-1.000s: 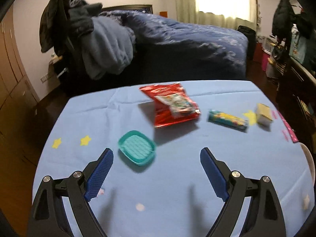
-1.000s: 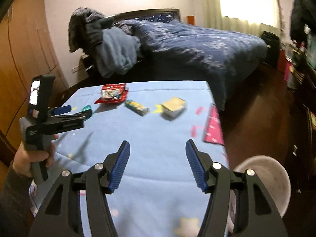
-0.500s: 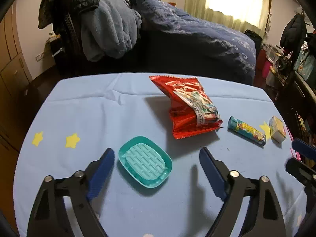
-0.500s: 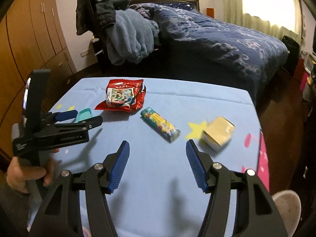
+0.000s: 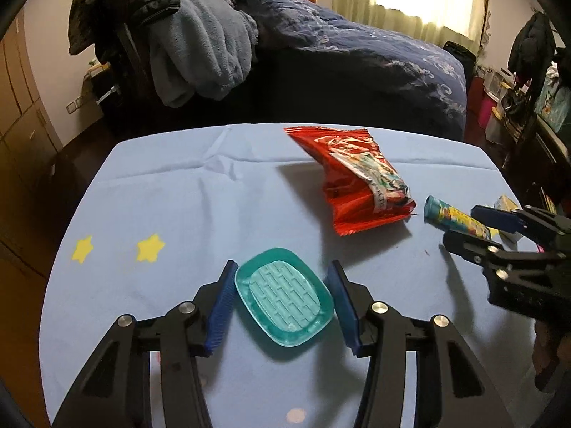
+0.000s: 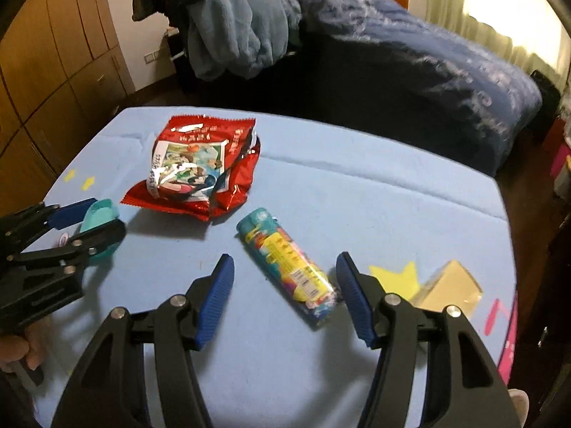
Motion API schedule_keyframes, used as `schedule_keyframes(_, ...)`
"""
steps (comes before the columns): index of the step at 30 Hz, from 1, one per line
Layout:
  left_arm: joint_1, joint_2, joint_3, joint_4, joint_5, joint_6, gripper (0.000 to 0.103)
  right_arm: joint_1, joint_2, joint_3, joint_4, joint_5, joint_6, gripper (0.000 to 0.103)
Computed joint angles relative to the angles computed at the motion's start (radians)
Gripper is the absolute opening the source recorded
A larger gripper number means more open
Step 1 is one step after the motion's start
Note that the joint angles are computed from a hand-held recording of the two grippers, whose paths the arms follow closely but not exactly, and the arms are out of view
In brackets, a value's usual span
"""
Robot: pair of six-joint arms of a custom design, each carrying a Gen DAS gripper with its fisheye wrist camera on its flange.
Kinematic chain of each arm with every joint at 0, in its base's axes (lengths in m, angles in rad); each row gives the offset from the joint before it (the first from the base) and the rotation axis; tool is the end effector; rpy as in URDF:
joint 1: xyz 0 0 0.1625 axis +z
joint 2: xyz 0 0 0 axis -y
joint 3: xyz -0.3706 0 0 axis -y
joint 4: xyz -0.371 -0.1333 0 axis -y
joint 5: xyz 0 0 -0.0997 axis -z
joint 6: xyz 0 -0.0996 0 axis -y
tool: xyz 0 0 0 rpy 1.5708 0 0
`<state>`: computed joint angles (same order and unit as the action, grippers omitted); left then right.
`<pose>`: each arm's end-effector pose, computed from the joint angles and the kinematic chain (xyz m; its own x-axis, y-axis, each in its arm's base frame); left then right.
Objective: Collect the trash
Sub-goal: 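Grasp the teal soap dish with the left tool while the right tool grasps the lighter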
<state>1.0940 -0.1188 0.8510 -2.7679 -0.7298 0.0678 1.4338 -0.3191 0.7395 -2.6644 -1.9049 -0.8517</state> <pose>-0.1657 -0.7730 -0.0563 -0.7162 0.0629 -0.6950 0.4598 0.7917 -0.4022 -0.0133 -0.8332 0.1159 -0.6784 -0.3643 0.6380 -0.6128 0.7596 -0.2178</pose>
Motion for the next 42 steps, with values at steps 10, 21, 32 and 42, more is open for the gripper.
schedule_keyframes(10,-0.01,-0.078,0.138,-0.086,-0.03,-0.021,0.052,0.009,-0.062,0.155,-0.128,-0.022,-0.067,0.024)
schedule_keyframes(21,-0.05,-0.161,0.321,-0.2,-0.024,-0.031,0.052,-0.017,-0.253,0.461,-0.26,0.048,-0.041,0.024)
schedule_keyframes(32,-0.095,-0.249,0.518,-0.307,-0.026,-0.066,0.052,-0.055,-0.437,0.727,-0.358,0.136,0.013,0.024)
schedule_keyframes(42,-0.149,-0.271,0.602,-0.395,-0.036,-0.03,0.052,-0.076,-0.604,0.921,-0.427,0.236,0.024,0.024)
